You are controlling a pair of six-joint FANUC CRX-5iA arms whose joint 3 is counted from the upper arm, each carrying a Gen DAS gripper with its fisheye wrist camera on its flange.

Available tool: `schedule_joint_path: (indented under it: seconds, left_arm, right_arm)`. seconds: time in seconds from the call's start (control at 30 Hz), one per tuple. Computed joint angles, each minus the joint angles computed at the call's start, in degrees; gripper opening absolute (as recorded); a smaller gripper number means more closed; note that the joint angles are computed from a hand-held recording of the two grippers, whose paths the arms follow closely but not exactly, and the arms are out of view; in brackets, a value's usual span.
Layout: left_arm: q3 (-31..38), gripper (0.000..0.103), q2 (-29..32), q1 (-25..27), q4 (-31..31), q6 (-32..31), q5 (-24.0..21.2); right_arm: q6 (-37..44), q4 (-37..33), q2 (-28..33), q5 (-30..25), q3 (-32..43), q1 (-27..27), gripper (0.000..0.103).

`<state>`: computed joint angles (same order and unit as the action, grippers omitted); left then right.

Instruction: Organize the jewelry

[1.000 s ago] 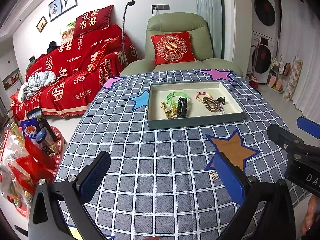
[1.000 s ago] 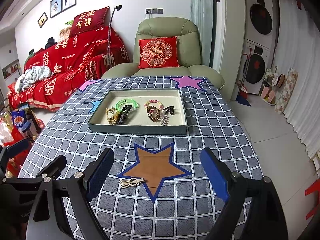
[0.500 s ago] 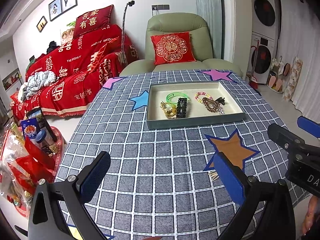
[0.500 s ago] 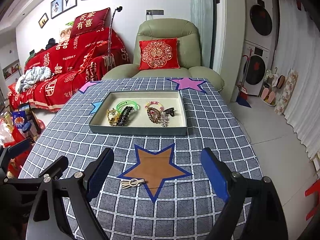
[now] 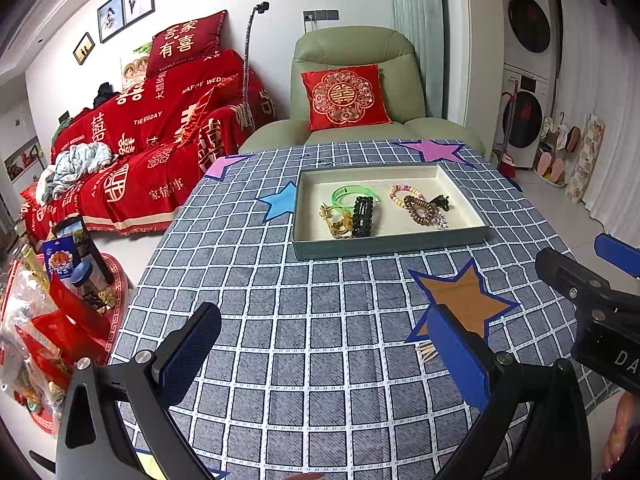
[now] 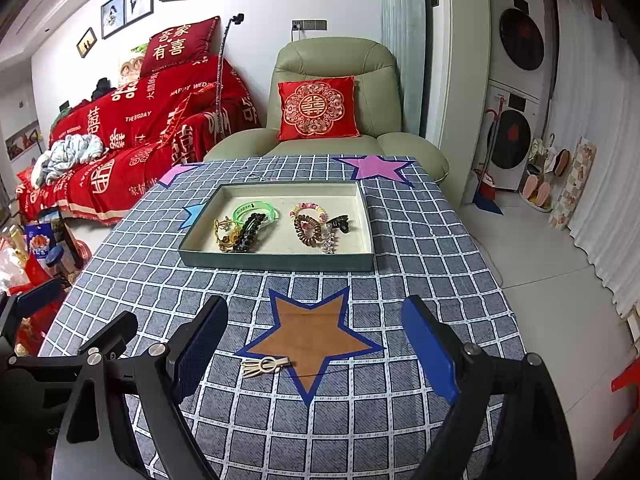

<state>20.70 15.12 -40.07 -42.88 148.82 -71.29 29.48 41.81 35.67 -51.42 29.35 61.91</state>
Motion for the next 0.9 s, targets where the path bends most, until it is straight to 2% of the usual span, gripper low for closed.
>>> schedule_joint_path:
  seconds: [0.9]
  left_arm:
    - [0.3, 0.103, 0.2, -0.1, 0.1, -0.1, -0.3]
  right_arm:
    - [-0.4, 0.3, -0.2, 0.4, -0.6, 0.0, 0.09]
